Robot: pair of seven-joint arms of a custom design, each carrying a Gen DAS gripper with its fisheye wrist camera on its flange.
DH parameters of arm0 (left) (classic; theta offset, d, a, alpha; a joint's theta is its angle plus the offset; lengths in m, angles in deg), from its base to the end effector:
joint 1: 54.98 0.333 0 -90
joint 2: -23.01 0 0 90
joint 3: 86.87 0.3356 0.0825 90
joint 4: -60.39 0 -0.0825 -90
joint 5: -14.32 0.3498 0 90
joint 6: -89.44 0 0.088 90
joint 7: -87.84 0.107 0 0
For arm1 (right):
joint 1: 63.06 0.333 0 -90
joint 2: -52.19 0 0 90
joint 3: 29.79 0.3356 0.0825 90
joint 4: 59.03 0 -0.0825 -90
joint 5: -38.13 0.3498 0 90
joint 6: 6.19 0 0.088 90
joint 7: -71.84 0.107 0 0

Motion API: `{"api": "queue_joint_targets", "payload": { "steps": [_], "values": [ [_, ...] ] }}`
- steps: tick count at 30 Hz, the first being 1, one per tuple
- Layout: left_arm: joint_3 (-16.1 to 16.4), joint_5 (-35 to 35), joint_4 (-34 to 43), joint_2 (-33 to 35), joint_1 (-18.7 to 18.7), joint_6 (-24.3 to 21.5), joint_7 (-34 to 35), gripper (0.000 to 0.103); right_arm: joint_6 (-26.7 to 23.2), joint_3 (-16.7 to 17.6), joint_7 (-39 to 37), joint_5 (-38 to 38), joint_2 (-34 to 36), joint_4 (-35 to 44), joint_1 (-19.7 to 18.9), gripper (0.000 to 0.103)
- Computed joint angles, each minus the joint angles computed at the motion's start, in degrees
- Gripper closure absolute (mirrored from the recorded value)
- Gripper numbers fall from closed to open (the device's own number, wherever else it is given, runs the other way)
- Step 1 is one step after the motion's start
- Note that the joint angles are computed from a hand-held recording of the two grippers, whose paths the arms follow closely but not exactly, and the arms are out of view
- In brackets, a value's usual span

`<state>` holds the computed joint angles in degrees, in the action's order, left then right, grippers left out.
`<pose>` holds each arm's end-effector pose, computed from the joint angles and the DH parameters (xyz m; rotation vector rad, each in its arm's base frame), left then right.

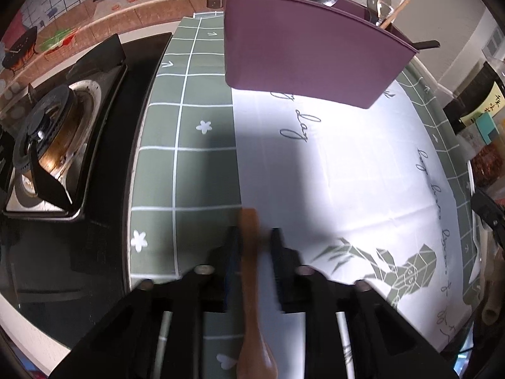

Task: Organize utensils
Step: 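Lift the wooden spoon and white spoon up over the purple caddy with both grippers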

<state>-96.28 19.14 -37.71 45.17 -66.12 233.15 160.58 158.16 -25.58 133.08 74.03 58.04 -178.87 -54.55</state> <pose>0.6318 -0.2214 0.4475 -1.9597 2.1442 -0.5463 0.5712 0.0940 0.4841 -1.8635 1.5671 -0.3726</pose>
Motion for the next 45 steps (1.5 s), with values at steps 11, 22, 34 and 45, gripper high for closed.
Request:
{"api": "queue_joint_targets", "payload": {
  "steps": [11, 22, 34, 45],
  "values": [
    [-5.60, -14.56, -14.25, -12.23, 3.63, 17.90, 11.84, 0.090, 0.84, 0.32, -0.96, 2.09, -1.20, 0.54, 0.42, 0.094],
    [-7.98, -27.92, -4.77, -14.00, 4.31, 27.03, 26.56, 0.091, 6.49, 1.85, -14.87, 17.54, -1.09, 12.32, 1.23, 0.094],
    [-0.29, -9.55, 38.10, 6.37, 0.23, 10.66, 16.61, 0.093, 6.78, 1.56, 1.23, -1.45, 17.80, 47.18, 1.96, 0.094],
    [-5.31, -13.74, 28.18, 6.32, 6.41, 6.40, 19.57, 0.092, 8.08, 8.31, 6.70, -8.66, 21.51, 43.98, -2.93, 0.094]
  ]
}}
